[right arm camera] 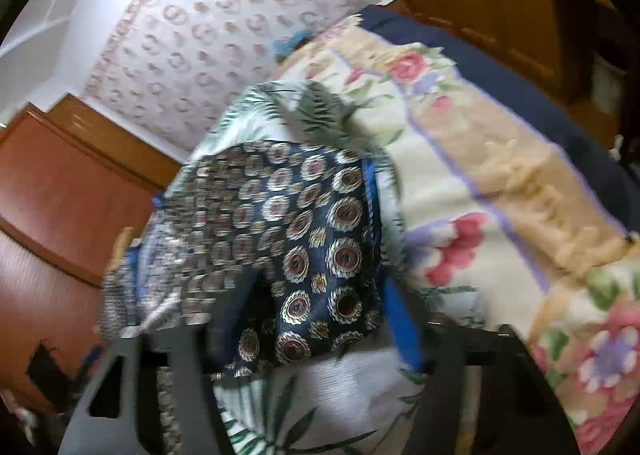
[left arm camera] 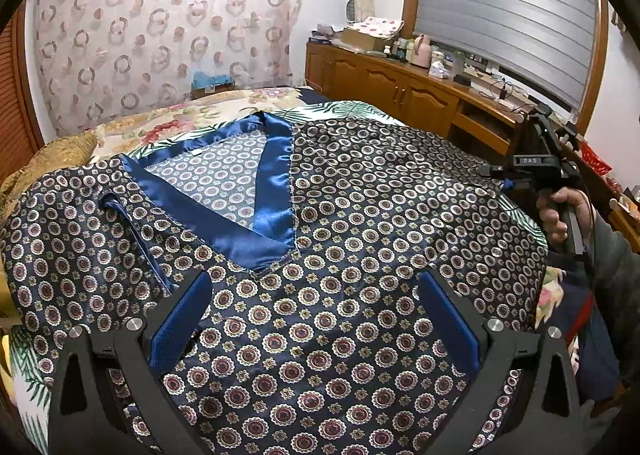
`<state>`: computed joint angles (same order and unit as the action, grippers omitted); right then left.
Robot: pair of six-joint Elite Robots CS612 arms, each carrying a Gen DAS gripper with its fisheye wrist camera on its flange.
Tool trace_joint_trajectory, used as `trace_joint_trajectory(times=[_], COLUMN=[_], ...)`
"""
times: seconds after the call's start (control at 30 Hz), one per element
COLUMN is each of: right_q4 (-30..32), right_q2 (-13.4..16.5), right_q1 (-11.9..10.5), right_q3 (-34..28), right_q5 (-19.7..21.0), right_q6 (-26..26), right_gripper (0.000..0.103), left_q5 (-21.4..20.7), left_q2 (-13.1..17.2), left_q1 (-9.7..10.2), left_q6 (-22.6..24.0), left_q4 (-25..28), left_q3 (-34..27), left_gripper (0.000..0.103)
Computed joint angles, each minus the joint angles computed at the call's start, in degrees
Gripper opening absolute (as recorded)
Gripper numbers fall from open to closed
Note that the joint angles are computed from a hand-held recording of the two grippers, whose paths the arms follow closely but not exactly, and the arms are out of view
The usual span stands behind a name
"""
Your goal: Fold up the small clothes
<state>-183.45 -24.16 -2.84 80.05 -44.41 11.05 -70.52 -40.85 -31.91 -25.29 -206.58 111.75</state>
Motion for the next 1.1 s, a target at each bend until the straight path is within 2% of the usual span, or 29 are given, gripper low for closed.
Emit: trace_joint_trajectory(times=[0.03,0.07,0.17,0.3,0.33,0.43,0.57,0.6,0.67,0.73,0.87,1.0,1.1], right_q4=[-0.5,-1.0,-4.4,-11.1,-12.5,-15.7,-15.1,-13.8,-12.0,-10.8,-9.5,-8.7,-4.2], right_q2=[-0.4,-1.1,-3.0,-5.7,-6.2,-7.7,-9.1,-9.5,-9.7,-9.7,-9.2,-8.7,-8.0], right_q1=[-0.1,0.0,0.4,3.1,3.6,5.4,8.1,8.6,9.6,9.7,9.1,8.6,8.8], right_q3=[0.4,1.0,3.4,6.4,6.8,8.3,9.9,10.4,10.8,11.3,11.1,9.9,7.9], right_q5=[-0.4,-2.3,-6.5,-15.7,-16.4,-16.4,-10.2,-8.7,-8.5,-7.3,-8.2,-13.6,-14.9], right_q6=[-0.7,-1.9,-5.2,-11.9,-13.4,-18.0,-25.7,-27.9,-30.5,-32.1,-32.6,-29.8,-28.5], right_gripper=[0.020,0.014,0.012,0.011,0.011,0.011,0.011,0.015,0.043,0.060,0.061,0.061,0.061], left_q5=[-0.1,-0.1,-0.3,-0.6,-0.7,-0.1,0.1,0.2,0.8,1.1,1.6,1.5,1.5], left_q2=[0.0,0.1,0.2,0.3,0.3,0.3,0.2,0.2,0.1,0.1,0.1,0.3,0.3], left_q1=[0.01,-0.02,-0.06,0.01,0.05,0.12,0.31,0.30,0.19,0.08,0.02,0.15,0.23], left_q6=[-0.2,-0.5,-0.8,-1.3,-1.4,-2.3,-3.1,-3.1,-3.1,-2.7,-3.0,-3.8,-3.9], left_q4=[-0.2,-0.3,-1.4,-2.5,-3.0,-3.5,-4.1,-4.3,-4.3,-4.9,-5.7,-6.5,-6.3], left_q3=[0.1,0.1,0.5,0.9,1.1,1.5,1.9,2.0,2.2,2.4,2.9,2.9,2.9], left_gripper=[0.103,0.103,0.103,0.103,0.103,0.103,0.103,0.103,0.103,0.103,0.103,0.103,0.103])
